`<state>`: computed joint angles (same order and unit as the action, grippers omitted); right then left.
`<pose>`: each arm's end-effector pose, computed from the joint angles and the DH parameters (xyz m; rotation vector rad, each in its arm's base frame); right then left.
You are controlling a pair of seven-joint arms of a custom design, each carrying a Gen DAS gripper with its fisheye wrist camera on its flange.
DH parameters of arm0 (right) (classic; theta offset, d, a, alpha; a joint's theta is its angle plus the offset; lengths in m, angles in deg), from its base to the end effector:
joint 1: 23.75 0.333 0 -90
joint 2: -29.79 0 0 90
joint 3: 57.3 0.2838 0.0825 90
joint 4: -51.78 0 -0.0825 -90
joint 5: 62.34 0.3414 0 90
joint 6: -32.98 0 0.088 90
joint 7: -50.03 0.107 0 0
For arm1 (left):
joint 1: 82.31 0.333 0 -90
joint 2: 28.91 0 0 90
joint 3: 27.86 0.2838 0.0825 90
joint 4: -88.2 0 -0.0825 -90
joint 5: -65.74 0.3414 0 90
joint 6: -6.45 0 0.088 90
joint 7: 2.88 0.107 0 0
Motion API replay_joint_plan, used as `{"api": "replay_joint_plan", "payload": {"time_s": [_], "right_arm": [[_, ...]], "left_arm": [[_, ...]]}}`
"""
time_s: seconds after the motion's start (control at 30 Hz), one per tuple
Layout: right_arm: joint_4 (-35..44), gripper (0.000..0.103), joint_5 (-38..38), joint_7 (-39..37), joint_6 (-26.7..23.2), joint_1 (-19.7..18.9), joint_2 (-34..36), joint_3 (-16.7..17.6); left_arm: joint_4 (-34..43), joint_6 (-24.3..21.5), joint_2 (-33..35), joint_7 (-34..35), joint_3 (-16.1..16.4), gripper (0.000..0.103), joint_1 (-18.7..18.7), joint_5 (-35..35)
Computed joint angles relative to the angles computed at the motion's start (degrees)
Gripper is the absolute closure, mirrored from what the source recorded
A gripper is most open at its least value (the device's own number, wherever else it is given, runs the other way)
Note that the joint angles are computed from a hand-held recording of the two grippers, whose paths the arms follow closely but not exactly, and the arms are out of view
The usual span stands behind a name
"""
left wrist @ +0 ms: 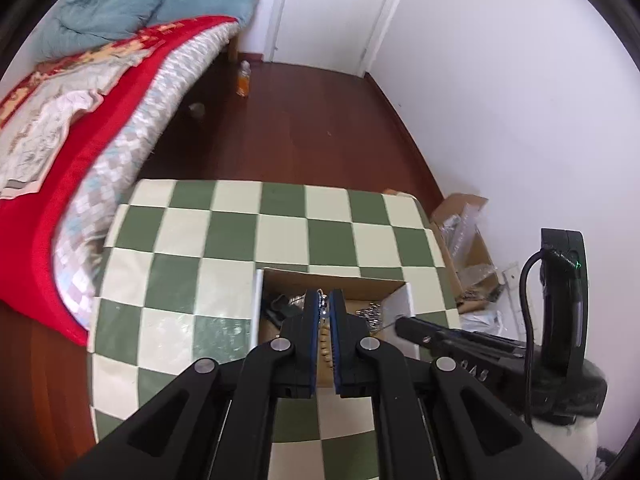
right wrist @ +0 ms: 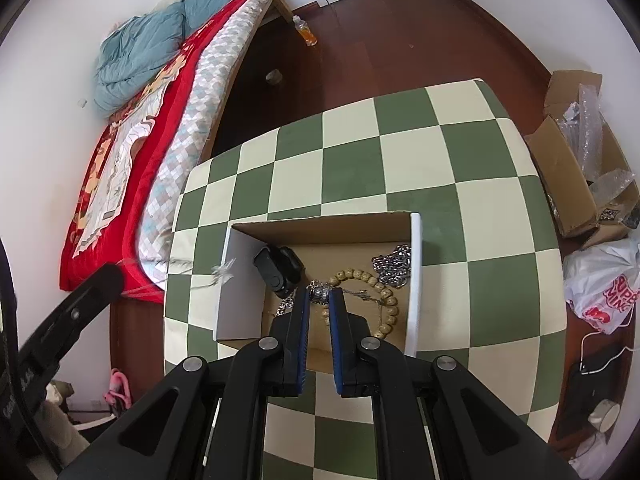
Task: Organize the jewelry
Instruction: 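Lower the pendant chain into the box and open the right gripper while the left drops a thin chain in, then lift both open grippers up out of the white box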
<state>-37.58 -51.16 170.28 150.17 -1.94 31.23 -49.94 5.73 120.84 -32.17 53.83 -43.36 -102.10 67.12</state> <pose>0.4829 0.2806 0.6368 -1.8061 1.9337 0.0894 0.4224 -0.3042 0.7282 -1.9792 2.0648 -0.8771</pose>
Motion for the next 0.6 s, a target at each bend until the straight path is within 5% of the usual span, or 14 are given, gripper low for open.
{"api": "replay_joint_plan", "payload": {"time_s": [0.27, 0.43, 0.5, 0.53, 0.6], "right_arm": [[7.24, 0.093, 2.02, -0.91, -3.1, -0.89, 4.79, 0.11], [12.17, 0.09, 5.02, -1.81, -4.84, -2.22, 8.26, 0.52], [13.09, 0.069, 4.73, -1.21, -5.65, -2.58, 8.67, 0.48], [12.98, 0.049, 4.8, -1.18, -5.64, -2.77, 8.56, 0.48], [12.53, 0.042, 2.91, -0.42, -6.13, -2.71, 7.75, 0.3]], "left_arm": [[2.86, -2.88, 4.25, 1.91, -0.23, 0.1, 0.34, -5.25], [3.67, -4.86, 4.76, -1.45, -0.42, 0.094, 0.37, -2.57], [4.99, -7.05, 5.34, -2.76, -0.6, 0.082, 0.12, 0.2], [4.65, -7.02, 5.04, -2.91, -0.66, 0.072, 0.01, 1.54], [4.29, -7.57, 4.53, -3.93, -0.81, 0.039, -0.31, 4.95]]}}
